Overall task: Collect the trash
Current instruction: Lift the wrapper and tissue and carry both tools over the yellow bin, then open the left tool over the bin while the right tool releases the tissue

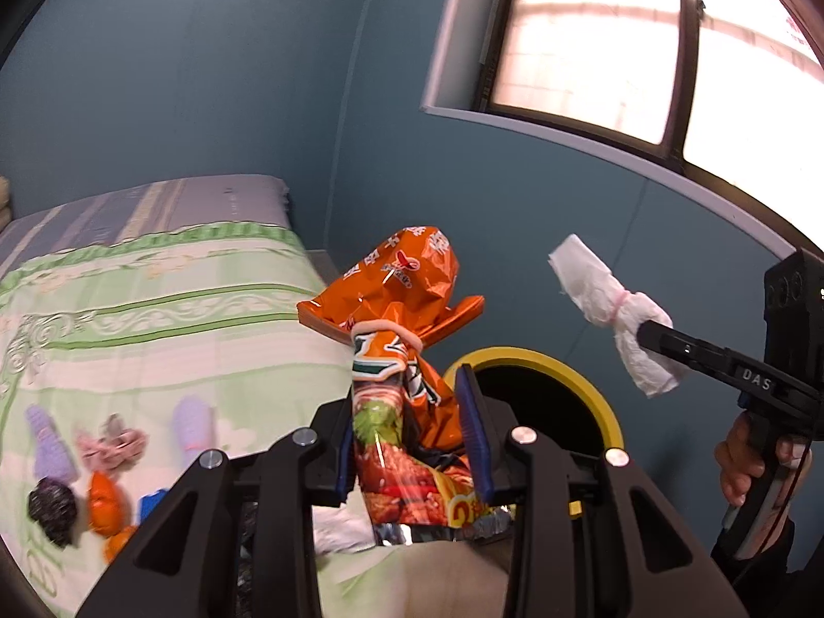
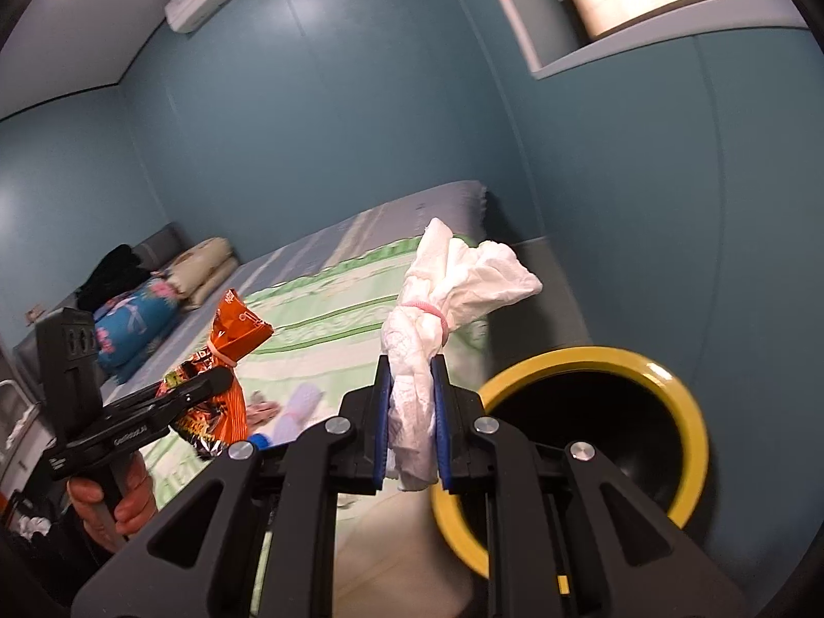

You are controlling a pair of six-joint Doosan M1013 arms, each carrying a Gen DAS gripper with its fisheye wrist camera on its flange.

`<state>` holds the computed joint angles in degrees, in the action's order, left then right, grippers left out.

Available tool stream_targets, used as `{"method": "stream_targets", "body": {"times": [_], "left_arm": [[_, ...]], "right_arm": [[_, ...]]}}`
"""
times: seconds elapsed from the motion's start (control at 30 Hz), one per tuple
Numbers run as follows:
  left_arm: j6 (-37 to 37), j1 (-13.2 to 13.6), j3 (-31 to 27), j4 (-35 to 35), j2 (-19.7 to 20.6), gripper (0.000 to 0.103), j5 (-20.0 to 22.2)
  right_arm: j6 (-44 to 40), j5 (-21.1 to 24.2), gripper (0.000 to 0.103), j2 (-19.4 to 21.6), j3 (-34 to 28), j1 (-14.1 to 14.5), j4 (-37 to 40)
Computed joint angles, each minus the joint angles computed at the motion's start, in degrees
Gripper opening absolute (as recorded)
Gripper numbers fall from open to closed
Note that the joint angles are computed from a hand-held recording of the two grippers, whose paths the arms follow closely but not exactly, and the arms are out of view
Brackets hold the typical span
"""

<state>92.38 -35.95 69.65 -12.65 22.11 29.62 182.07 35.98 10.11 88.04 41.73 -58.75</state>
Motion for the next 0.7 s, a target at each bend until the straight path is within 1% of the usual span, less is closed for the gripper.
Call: {"method": "stream_targets", "body": {"times": [0.13,0.2,0.3,0.37,0.5,0.7], "left_arm": [[4.4,-0.6,-2.7,-4.7,2.5,0.032,2.1],[5.7,-0.8,-4.1,-6.2,3.7,0.032,3.1],[7.3,-1.2,-5.9,-8.5,5.5,0.032,5.0],[7.5,-1.5,-7.3,-9.0,6.8,0.032,6.2],[7.7,-2.1,-10.1,-9.9,9.3,0.032,8.8],[7.7,-2.9,-12.9,-10.6,12.0,0.032,11.6]], "right_arm": [[2.5,3.5,0.014,0.5,-0.2,0.0,-1.4],[3.4,4.3,0.014,0.4,0.2,-0.2,-1.5],[4.8,4.0,0.014,0.1,1.1,-0.9,-1.2],[5.2,5.4,0.014,0.5,0.8,-1.1,-1.1],[6.2,4.1,0.014,0.3,2.0,-2.4,0.4],[6.3,2.8,0.014,0.6,2.6,-4.2,3.5]]}}
